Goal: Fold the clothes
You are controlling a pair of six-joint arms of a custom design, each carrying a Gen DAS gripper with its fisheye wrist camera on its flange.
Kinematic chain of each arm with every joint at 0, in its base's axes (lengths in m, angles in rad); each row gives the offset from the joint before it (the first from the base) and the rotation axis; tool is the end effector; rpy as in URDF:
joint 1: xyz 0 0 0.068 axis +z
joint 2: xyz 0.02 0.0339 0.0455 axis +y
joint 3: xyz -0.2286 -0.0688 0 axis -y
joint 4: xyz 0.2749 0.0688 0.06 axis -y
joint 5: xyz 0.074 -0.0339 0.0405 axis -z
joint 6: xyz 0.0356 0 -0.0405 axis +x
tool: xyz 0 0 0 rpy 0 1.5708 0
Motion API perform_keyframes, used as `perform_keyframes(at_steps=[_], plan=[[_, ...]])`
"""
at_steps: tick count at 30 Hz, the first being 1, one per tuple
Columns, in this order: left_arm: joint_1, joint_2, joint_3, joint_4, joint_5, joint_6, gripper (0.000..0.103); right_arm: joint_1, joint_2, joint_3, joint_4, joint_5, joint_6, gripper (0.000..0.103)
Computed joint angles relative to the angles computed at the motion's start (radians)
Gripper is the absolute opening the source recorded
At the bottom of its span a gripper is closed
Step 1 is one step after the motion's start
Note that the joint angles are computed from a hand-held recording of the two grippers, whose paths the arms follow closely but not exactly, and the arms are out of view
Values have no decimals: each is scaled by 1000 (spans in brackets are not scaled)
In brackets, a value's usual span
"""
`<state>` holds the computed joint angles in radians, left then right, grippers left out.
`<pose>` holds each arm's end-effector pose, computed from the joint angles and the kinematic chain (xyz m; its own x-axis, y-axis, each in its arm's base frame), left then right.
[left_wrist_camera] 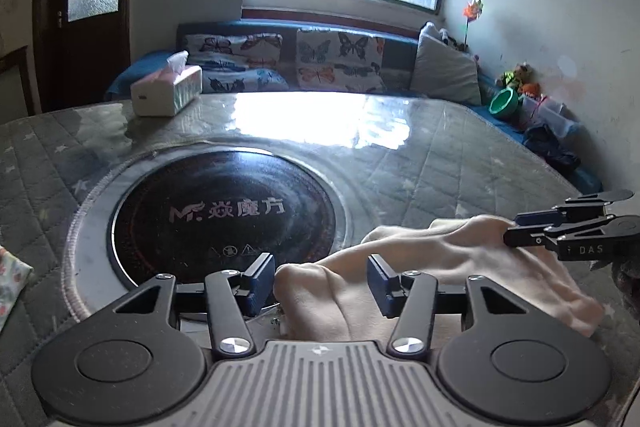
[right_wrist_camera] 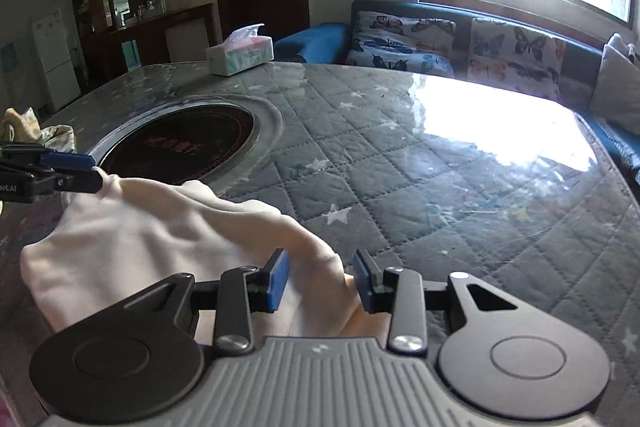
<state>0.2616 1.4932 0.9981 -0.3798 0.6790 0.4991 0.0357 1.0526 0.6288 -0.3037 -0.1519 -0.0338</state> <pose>0.3322 0.0658 0.1855 -0.5611 0.2354 -0.7936 0.5196 0.8465 -0.1164 0.2632 0.0148 0.1811 -0.6592 -0.0570 -0.7498 -0.1706 0.9825 0.0753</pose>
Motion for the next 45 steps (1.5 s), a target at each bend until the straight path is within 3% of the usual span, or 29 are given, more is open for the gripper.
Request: perform_keyframes(at_steps=[2, 4, 6, 10, 13, 18, 22, 26, 31, 33, 35, 36, 38, 40, 43, 44, 45], plan=[[-8, 20, 14, -4, -8, -9, 22, -4, 21, 2, 12, -21, 7, 15], [-4, 18, 11, 6, 12, -23, 21, 12, -6, -4, 3, 5, 0, 8], [-2, 3, -7, 35, 33, -27, 20, 48, -73, -11, -27, 63, 18, 7], [-43, 40, -10, 79, -42, -12, 20, 78, -73, -4, -55, 136, 12, 8], [-57, 42, -27, 118, -83, -12, 25, 80, -68, -51, 41, 154, 10, 15], [-39, -10, -12, 77, -3, -43, 28, 96, -99, 2, -57, 136, 12, 21], [-86, 4, 21, 31, 37, -42, 27, 136, 0, 52, 0, 81, 15, 21], [-145, 66, 45, 40, -10, -35, 27, 174, 127, 88, 52, 96, 39, 21], [-182, 125, 45, 77, -72, -21, 29, 202, 163, 75, 100, 134, 35, 24], [-171, 111, 40, 72, -53, -30, 34, 191, 123, 58, 99, 113, 38, 34], [-151, 85, 31, 65, -25, -38, 43, 191, 40, 17, 103, 111, 51, 54], [-140, 67, 23, 63, -10, -35, 47, 192, -13, -10, 106, 115, 57, 58], [-116, 30, 3, 58, 24, -21, 51, 194, -133, -74, 106, 119, 78, 82], [-90, -7, -22, 55, 66, -17, 60, 204, -231, -120, 85, 138, 109, 96], [-60, -74, -76, 71, 119, -18, 82, 221, -350, -170, 54, 166, 128, 102], [-51, -98, -97, 82, 131, -22, 97, 229, -386, -185, 43, 177, 133, 103], [-40, -120, -116, 93, 151, -27, 103, 234, -410, -195, 35, 183, 136, 103]])
